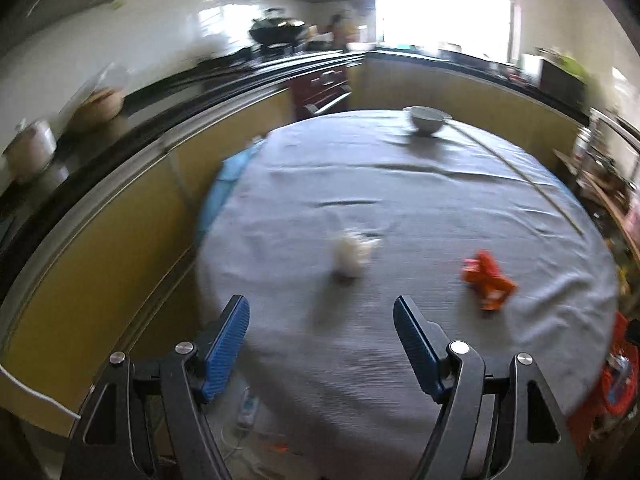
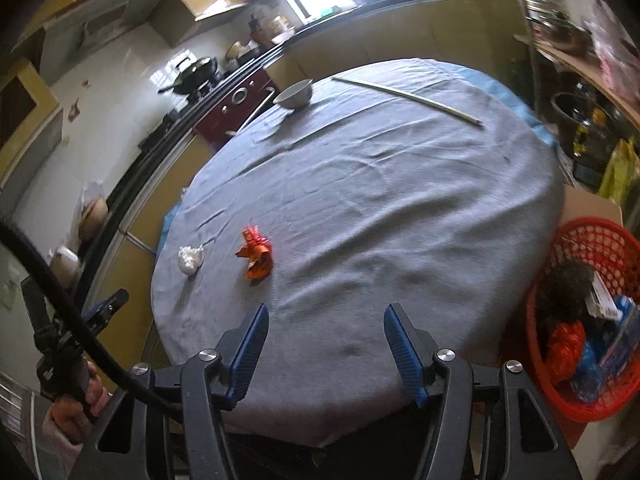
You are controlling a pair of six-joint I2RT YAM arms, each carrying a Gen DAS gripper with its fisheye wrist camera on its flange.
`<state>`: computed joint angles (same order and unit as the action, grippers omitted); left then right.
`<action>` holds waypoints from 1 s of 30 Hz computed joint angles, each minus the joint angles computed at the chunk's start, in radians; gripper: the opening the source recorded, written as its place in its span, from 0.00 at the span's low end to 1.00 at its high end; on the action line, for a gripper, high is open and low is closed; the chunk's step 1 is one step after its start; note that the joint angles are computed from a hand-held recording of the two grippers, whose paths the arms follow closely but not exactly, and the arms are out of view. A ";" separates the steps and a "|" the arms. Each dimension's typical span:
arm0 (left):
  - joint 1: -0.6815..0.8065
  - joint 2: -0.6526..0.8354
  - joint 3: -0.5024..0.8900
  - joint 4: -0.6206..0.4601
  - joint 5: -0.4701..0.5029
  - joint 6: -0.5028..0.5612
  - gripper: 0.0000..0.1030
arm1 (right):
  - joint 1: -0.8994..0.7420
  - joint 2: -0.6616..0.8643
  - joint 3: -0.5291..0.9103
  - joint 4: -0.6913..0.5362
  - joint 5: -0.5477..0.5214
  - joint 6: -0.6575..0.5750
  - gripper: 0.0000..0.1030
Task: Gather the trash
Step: 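Withdraw both open tools from the basket and move over the table, then grasp the white tissue with the left tool while the right tool approaches the orange mesh bag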
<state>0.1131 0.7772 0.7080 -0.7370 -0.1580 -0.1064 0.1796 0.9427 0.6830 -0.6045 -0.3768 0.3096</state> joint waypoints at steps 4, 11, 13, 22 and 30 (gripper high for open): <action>0.220 0.051 -0.033 0.056 0.126 0.092 0.73 | 0.141 0.131 0.069 0.067 0.084 0.047 0.62; 0.366 0.201 -0.020 0.137 0.224 0.135 0.73 | 0.282 0.437 0.257 0.145 0.145 0.056 0.62; 0.351 0.250 0.002 0.154 0.234 0.123 0.73 | 0.304 0.524 0.317 0.156 0.142 0.050 0.62; 0.172 0.489 0.151 0.218 0.226 0.062 0.73 | 0.347 0.772 0.496 0.159 0.121 0.002 0.62; 0.122 0.694 0.254 0.246 0.270 0.038 0.73 | 0.380 0.899 0.592 0.172 0.149 -0.057 0.62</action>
<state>0.2346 1.4714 0.9620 -0.4909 0.1116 -0.0684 0.5597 1.8419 1.2746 -0.4329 -0.2274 0.2526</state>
